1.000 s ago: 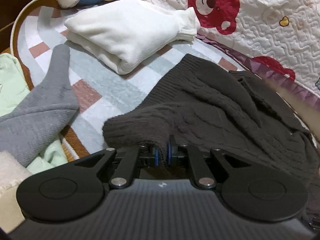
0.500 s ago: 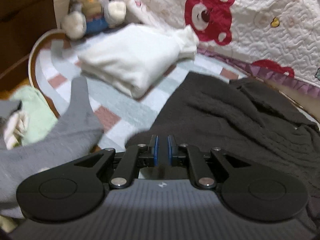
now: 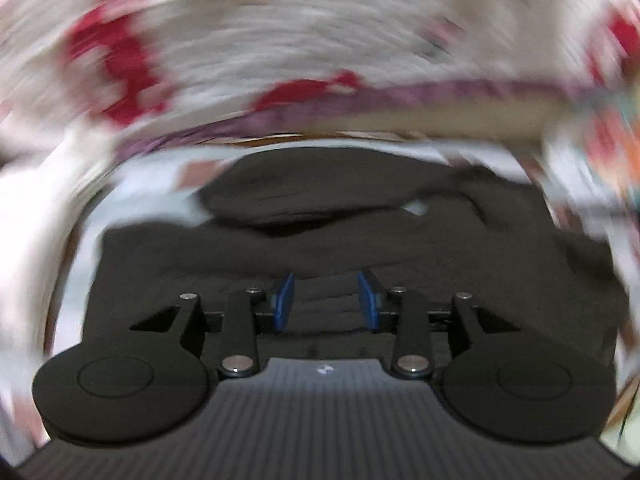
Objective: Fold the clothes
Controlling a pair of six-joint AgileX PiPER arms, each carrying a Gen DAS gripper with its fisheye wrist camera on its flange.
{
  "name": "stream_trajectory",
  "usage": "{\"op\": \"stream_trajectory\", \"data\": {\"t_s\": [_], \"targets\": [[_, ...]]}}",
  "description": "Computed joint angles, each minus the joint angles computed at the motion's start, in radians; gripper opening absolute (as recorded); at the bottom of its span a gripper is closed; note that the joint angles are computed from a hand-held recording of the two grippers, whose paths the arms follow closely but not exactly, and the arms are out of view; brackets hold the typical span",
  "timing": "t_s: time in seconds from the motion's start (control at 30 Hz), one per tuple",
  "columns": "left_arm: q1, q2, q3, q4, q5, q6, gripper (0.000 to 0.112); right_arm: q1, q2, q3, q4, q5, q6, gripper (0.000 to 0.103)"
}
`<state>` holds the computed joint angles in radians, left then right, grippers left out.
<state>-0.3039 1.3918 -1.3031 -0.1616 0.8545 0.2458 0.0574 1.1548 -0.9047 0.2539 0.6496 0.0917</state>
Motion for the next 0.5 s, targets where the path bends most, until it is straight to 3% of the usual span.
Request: {"op": "stream_trajectory", "data": {"t_s": [0.07, 0.17, 0.37, 0.43, 0.5], "targets": [[-0.073, 0.075, -0.047, 0.051, -0.019, 0.038, 0.045, -0.024, 0.054, -0.034, 0.042, 0.0, -0.055, 0.063], [-0.132, 0.201, -0.121, 0.137, -0.054, 0.059, 0.046, -0.006, 0.138, -0.079, -0.043, 0.002, 0.012, 0.063], [-0.128, 0.426, -0.223, 0.289, -0.149, 0.008, 0.05, -0.041, 0.201, -0.008, 0.14, -0.083, -0.091, 0.064], [-0.114, 0.482, -0.265, 0.318, -0.147, 0.0, 0.05, -0.001, 0.21, 0.015, 0.065, -0.15, -0.037, 0.072], [-0.086, 0.55, -0.352, 0.26, -0.084, 0.07, 0.049, 0.044, 0.223, 0.033, -0.066, -0.219, 0.067, 0.075]]}}
